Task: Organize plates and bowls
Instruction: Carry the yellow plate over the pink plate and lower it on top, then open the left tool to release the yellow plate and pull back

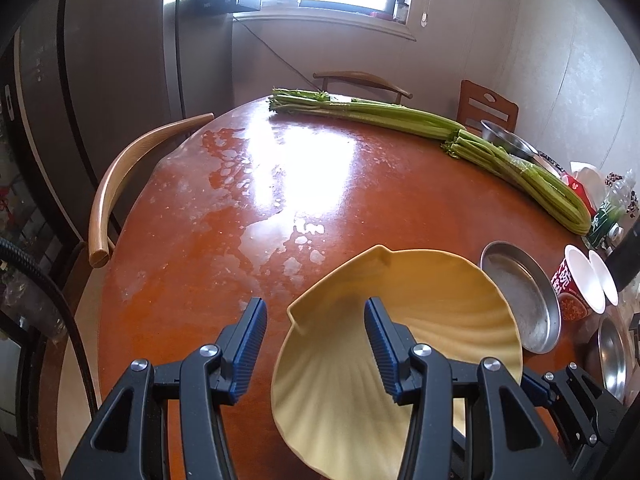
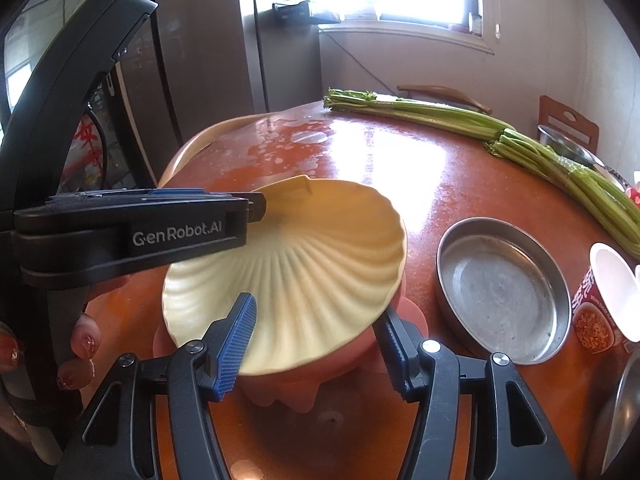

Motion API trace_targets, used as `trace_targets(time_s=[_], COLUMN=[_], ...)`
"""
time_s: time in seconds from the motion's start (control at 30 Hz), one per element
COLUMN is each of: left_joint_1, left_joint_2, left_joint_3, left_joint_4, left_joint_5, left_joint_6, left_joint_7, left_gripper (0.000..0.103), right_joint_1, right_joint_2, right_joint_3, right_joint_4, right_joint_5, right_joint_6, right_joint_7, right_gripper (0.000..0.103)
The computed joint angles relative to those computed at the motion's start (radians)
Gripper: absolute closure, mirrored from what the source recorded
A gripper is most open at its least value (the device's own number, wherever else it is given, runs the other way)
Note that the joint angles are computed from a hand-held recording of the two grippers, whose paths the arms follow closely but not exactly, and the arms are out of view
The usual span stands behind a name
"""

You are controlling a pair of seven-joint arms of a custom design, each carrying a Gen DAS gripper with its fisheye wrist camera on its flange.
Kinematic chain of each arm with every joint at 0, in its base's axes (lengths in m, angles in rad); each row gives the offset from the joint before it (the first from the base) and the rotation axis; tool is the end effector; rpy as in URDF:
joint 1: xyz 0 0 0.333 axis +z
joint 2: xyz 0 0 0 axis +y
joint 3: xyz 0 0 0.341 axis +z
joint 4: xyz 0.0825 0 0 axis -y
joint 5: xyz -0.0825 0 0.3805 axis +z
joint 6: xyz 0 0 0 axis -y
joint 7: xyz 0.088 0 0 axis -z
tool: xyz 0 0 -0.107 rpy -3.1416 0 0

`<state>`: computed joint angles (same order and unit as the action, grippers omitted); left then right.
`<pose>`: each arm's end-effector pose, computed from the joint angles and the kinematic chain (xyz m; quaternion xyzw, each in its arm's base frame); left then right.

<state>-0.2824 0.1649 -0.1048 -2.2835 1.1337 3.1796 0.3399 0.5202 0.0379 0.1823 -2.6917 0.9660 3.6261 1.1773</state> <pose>0.4692 -0.2800 0.3630 -0.5583 0.7529 -0.3100 0.1592 0.3819 0.1856 0.3344 -0.6662 0.6401 -0.2369 0.3006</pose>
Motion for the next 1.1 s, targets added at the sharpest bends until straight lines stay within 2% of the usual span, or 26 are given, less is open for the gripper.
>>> trace_targets(time_s=[0.37, 0.53, 0.73, 0.93, 1.1], left_joint_1=[0.012, 0.018, 0.052, 0.077, 0.087], left_joint_2=[-0.024, -0.048, -0.076, -0.111, -0.141], left_joint_3=[0.018, 0.023, 0.0, -0.029, -0.057], left_joint_4=[-0.028, -0.042, -0.06, -0.078, -0.089], left_joint_5=[0.068, 0.12, 0.171, 0.209, 0.257], left_joint_6=[0.028, 0.033, 0.034, 0.029, 0.02], left_joint_7=[-0.087, -0.14, -0.187, -0.227, -0.275], left_gripper=[0.052, 0.052, 0.052, 0.052, 0.052], right_joint_1=[0.034, 0.071, 0.087, 0.09, 0.084], right_joint_2=[-0.005, 0.021, 0.007, -0.029, -0.081], right_joint_3=[0.018, 0.033, 0.043, 0.049, 0.05], right_joint_4=[0.017, 0.073, 0.071, 0.035, -0.017], right_joint_5=[0.132, 0.309, 0.372, 0.338, 0.289], right_joint_6=[0.007, 0.026, 0.029, 0.008, 0.005], right_joint_7=[-0.127, -0.32, -0.388, -0.357, -0.275], right_gripper=[0.041, 0.041, 0.041, 0.041, 0.041])
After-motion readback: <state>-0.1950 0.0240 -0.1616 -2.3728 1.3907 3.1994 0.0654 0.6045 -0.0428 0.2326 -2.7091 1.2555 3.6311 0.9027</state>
